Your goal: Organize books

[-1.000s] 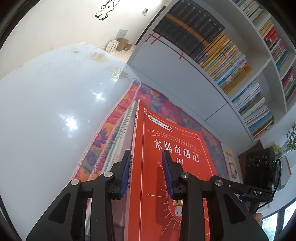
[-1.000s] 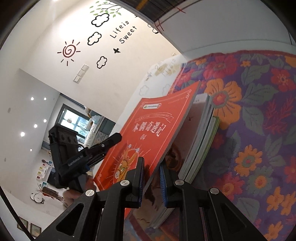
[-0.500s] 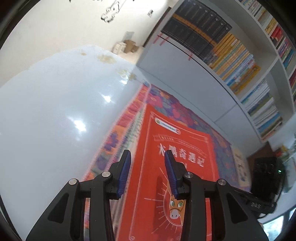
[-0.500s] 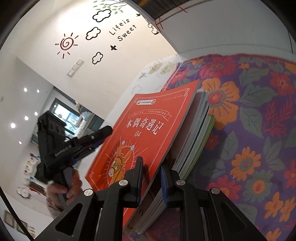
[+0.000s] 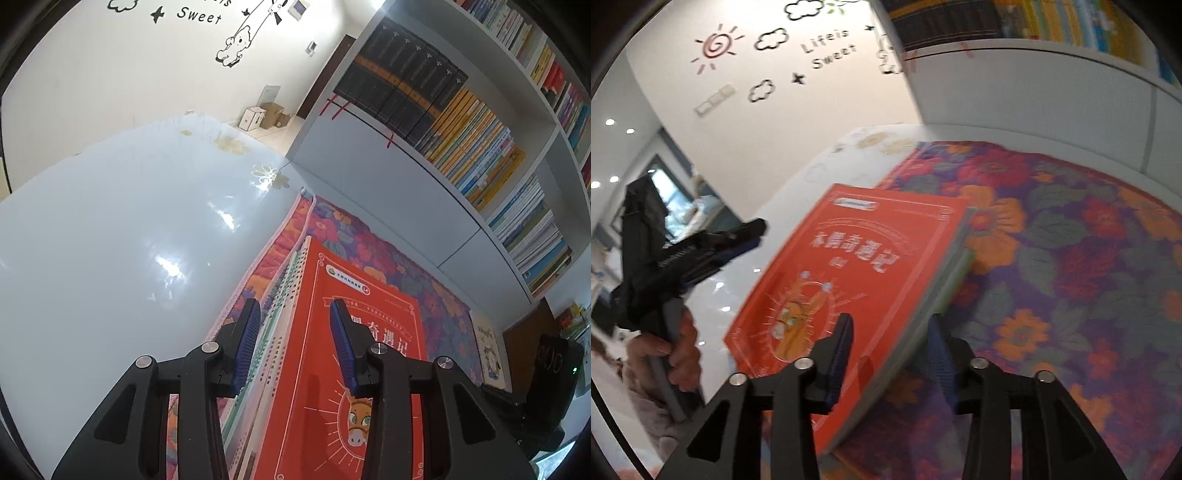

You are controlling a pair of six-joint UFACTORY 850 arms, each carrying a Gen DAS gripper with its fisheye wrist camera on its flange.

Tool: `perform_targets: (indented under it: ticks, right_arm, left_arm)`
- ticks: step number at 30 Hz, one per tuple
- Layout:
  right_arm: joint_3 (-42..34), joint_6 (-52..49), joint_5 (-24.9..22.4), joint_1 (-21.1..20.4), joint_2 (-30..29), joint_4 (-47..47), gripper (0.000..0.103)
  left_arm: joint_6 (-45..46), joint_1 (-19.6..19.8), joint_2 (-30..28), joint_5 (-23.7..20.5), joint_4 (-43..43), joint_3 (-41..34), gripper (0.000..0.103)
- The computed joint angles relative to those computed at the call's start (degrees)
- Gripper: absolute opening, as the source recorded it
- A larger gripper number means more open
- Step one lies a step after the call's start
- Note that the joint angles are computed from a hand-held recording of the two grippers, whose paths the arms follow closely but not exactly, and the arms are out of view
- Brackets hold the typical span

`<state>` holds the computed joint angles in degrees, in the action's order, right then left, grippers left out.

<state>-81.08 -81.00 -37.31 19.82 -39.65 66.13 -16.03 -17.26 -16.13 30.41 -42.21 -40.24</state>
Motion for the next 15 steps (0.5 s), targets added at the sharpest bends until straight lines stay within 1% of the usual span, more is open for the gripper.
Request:
perform_targets:
  ticks: [1, 2, 3, 4, 5, 6, 7, 8, 9, 10, 11, 15]
  right_arm:
    - [-0.56, 2.69, -1.00, -0.24, -0.38, -2.48, 0.044]
    - [-1.40, 5.59, -3.01, -0.47, -1.11, -5.11, 0.044]
    - [-2.65, 9.07, -6.13, -0.78, -2.20, -7.92, 0.044]
    - [-4.11, 12.18, -10.46, -1.07, -3.64, -10.22, 0.044]
    - [-4.72, 12.89, -12.96, -1.22, -4.35, -11.05, 0.044]
    - [-4.80, 13.08, -14.43, -1.05, -4.57, -11.56, 0.044]
    - [-3.98, 12.54, -14.93, -0.78, -4.09, -11.52, 0.044]
    - [-3.08, 11.44, -15.42, -0.48, -3.49, -11.19, 0.047]
    - [-1.98, 10.74, -14.72, 0.03, -2.53, -11.54, 0.049]
    - [-0.56, 10.17, -12.51, 0.62, -1.21, -12.03, 0.050]
    - [0.23, 10.10, -11.57, 0.93, -0.47, -12.52, 0.051]
    - [1.03, 10.28, -12.55, 0.97, 0.24, -13.46, 0.053]
  left_arm:
    - [0.01, -0.04, 0.07, 0.04, 0.06, 0.00, 0.036]
    - [-0.03, -0.09, 0.13, 0.14, 0.12, 0.04, 0.036]
    - [0.10, -0.14, 0.14, 0.10, 0.09, -0.03, 0.036]
    - [0.33, -0.20, 0.16, 0.00, 0.10, -0.14, 0.036]
    - [0.70, -0.30, -0.02, -0.12, -0.05, -0.53, 0.036]
    - [0.77, -0.39, 0.00, -0.09, 0.03, -0.57, 0.036]
    - [0.89, -0.49, -0.02, -0.13, 0.10, -0.71, 0.036]
    - [1.04, -0.57, 0.00, -0.18, 0.20, -0.78, 0.036]
    - [1.21, -0.64, -0.01, -0.17, 0.20, -0.81, 0.036]
    - [1.32, -0.68, 0.03, -0.20, 0.26, -0.80, 0.036]
    - [1.25, -0.68, 0.07, -0.30, 0.55, -0.78, 0.036]
    - [1.92, -0.85, -0.10, -0.60, 0.38, -1.20, 0.036]
